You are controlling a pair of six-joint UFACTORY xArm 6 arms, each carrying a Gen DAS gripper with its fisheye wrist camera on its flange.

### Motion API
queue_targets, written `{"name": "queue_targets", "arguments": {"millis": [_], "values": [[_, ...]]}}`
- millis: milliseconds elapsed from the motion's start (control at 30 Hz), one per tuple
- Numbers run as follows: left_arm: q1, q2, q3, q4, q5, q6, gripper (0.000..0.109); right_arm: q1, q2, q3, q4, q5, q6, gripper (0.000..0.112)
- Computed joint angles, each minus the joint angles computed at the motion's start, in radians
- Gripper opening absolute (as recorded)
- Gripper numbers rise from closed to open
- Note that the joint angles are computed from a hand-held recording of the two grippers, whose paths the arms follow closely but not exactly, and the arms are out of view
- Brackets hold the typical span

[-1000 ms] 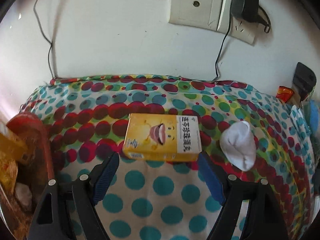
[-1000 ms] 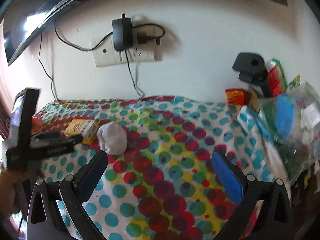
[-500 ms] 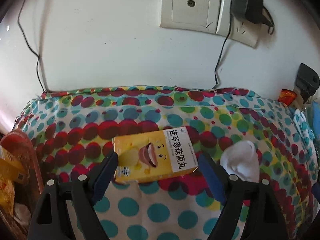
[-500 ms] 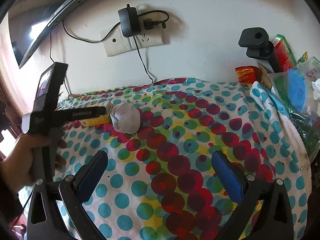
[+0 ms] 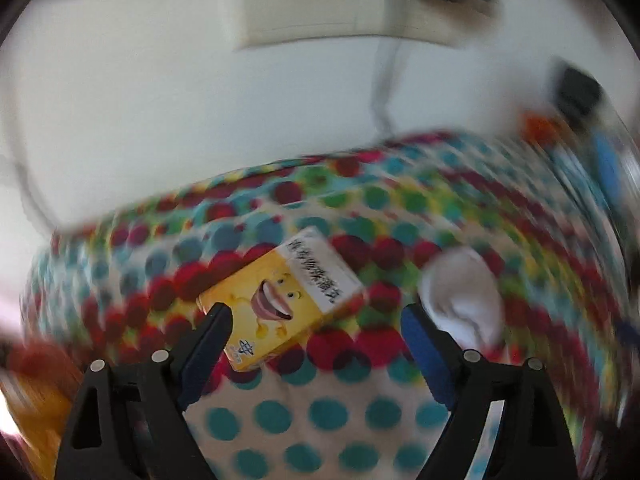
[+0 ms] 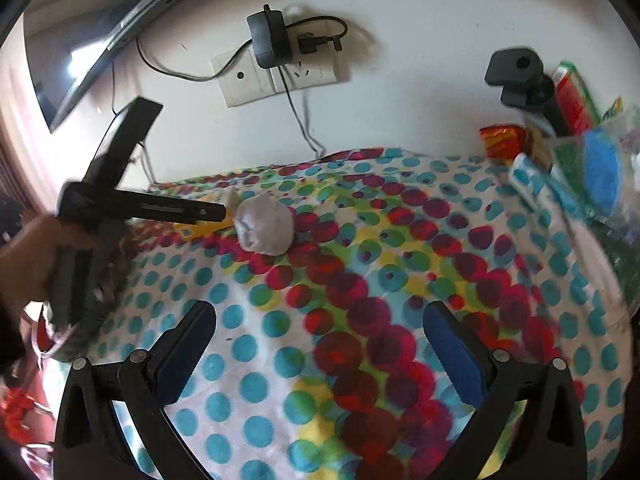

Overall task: Organize objects
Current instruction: 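Lift the cartoon-face medicine box into the red tray and release it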

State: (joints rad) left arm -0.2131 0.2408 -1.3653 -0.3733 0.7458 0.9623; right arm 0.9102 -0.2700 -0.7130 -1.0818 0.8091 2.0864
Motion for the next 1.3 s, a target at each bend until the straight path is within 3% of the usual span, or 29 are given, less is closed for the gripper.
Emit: {"name": "queue_targets", "arguments": {"millis": [133,233,367,600,633,700,867,1133,1300], "values": [[-0.028,-0.041,0.012,0.175,-0.036,0.206,0.088,0.027,0.005,-0.003,-0.078,-0.003,0.073,0.103],[-0.054,-0.009,-0.008,0.324,-0.02,0.182,0.088,0.042,0.019,-0.021,-0.115,0.01,0.08,0.103],[-0.058,0.071,-0.053,0.383,-0.026,0.123,0.088,0.049,0.024,-0.02,-0.149,-0.004,0.078,0.103],[-0.031,0.17,-0.179,0.308,0.07,0.089,0.089,-0.002,0.013,0.018,-0.164,-0.091,0.12,0.103],[-0.026,0.183,-0.207,0.291,0.103,0.08,0.087,-0.003,0.012,0.02,-0.163,-0.09,0.12,0.103],[-0.014,0.206,-0.257,0.253,0.17,0.072,0.072,-0.008,0.013,0.025,-0.163,-0.098,0.125,0.103],[-0.005,0.156,-0.203,0.238,0.154,0.082,0.058,-0.018,0.022,0.028,-0.155,-0.116,0.131,0.103],[0.019,-0.069,0.047,0.183,-0.013,0.092,0.057,0.016,0.031,0.007,-0.134,-0.048,0.12,0.103],[0.033,-0.201,0.189,0.106,-0.061,0.067,0.057,0.027,0.067,-0.059,-0.069,0.036,0.001,0.103]]}}
